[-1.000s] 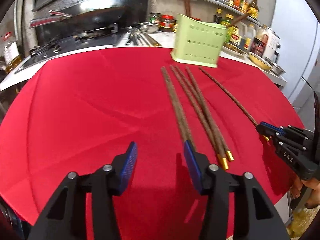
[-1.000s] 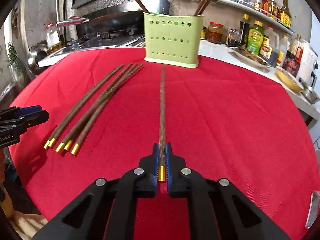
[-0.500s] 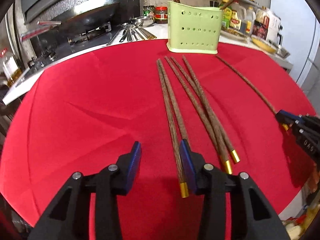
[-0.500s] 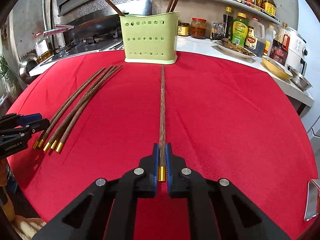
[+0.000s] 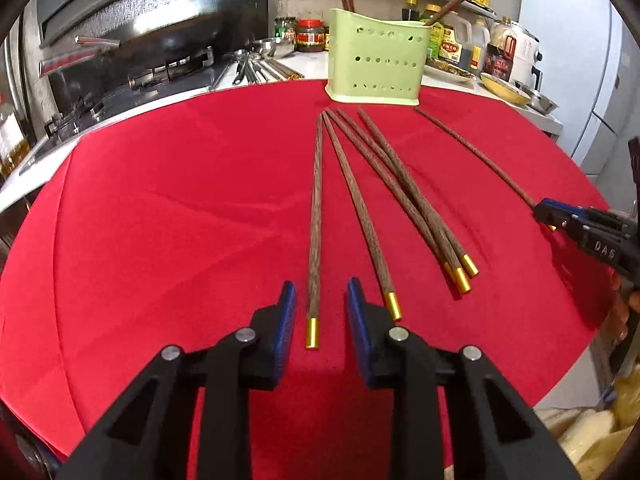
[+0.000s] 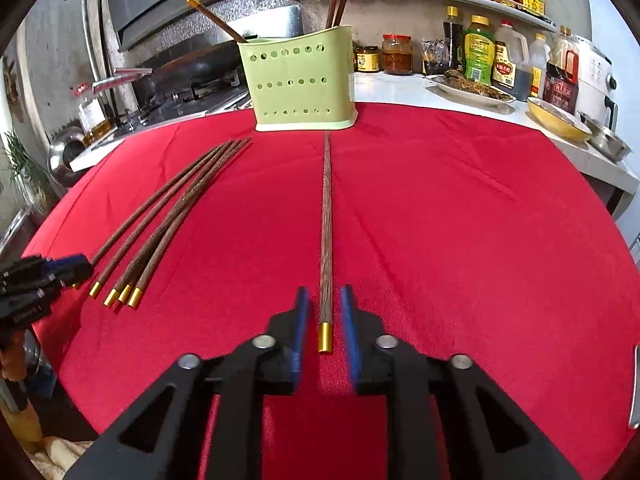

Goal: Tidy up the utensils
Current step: 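Close the left tool on a gold-tipped chopstick while the right tool holds its own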

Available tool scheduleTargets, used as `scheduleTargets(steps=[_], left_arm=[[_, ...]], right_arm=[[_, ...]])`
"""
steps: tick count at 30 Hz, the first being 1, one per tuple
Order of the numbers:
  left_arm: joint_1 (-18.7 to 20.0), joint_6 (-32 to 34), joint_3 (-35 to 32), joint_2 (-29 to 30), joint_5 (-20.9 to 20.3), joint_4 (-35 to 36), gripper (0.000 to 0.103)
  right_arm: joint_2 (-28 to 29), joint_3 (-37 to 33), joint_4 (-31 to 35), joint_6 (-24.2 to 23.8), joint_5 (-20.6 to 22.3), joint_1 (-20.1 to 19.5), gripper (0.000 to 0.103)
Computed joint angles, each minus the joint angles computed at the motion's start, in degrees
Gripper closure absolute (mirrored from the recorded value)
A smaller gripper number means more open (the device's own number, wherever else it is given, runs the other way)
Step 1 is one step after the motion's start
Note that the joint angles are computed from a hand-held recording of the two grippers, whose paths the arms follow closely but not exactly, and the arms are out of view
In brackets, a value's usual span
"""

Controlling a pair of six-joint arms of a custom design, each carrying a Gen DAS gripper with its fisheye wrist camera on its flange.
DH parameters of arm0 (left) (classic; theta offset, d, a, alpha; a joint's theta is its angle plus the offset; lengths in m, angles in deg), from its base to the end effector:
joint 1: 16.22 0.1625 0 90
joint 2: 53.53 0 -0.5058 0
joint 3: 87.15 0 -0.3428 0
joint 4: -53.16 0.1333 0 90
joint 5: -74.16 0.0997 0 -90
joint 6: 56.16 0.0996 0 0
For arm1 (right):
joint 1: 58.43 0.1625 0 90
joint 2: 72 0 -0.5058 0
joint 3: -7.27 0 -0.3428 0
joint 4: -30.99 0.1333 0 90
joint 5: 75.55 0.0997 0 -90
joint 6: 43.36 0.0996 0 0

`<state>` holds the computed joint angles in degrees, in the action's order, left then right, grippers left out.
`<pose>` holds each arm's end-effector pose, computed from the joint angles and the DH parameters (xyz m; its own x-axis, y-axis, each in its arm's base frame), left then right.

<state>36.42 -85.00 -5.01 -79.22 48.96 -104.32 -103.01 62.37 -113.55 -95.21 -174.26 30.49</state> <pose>-0.2783 -0.7327 0.0735 -0.6758 -0.2705 -0.6857 0.3078 0.7417 -0.5960 0.1016 -0.8844 0.2488 -0.6224 -0.6189 0.4792 -0.7660 0.6074 -0.2104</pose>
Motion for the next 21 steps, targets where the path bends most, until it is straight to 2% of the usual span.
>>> scheduleTargets(steps=[3,6,13,18,20,21], left_arm=[[-0.04,-1.22,-0.69,0.34,0.93,1.41,0.078],[-0.24,-4.05,-1.83,0.64,3.19,6.89,0.085],[-1.05,-9.37,-2.11,0.44,4.89,14.22,0.087],[-1.0,-7.1,-1.23,0.49,4.97,10.87,0.087],[-0.99,-6.63,-1.25,0.68,5.23,10.13,0.088],[-0.9,-5.93,-1.16,0.79,5.26,8.82,0.089]], right_arm=[[-0.47,2.0,-3.05,-1.0,-0.31,0.03,0.082],[-0.96,3.6,-5.19,-2.06,-0.32,-0.09,0.083],[-1.46,6.34,-9.14,-4.08,0.02,-0.09,0.083],[-1.53,6.15,-9.14,-3.17,0.18,-0.32,0.083],[-1.32,6.01,-9.73,-2.88,0.22,-0.33,0.088],[-1.33,6.3,-10.21,-3.1,0.31,-0.35,0.094]])
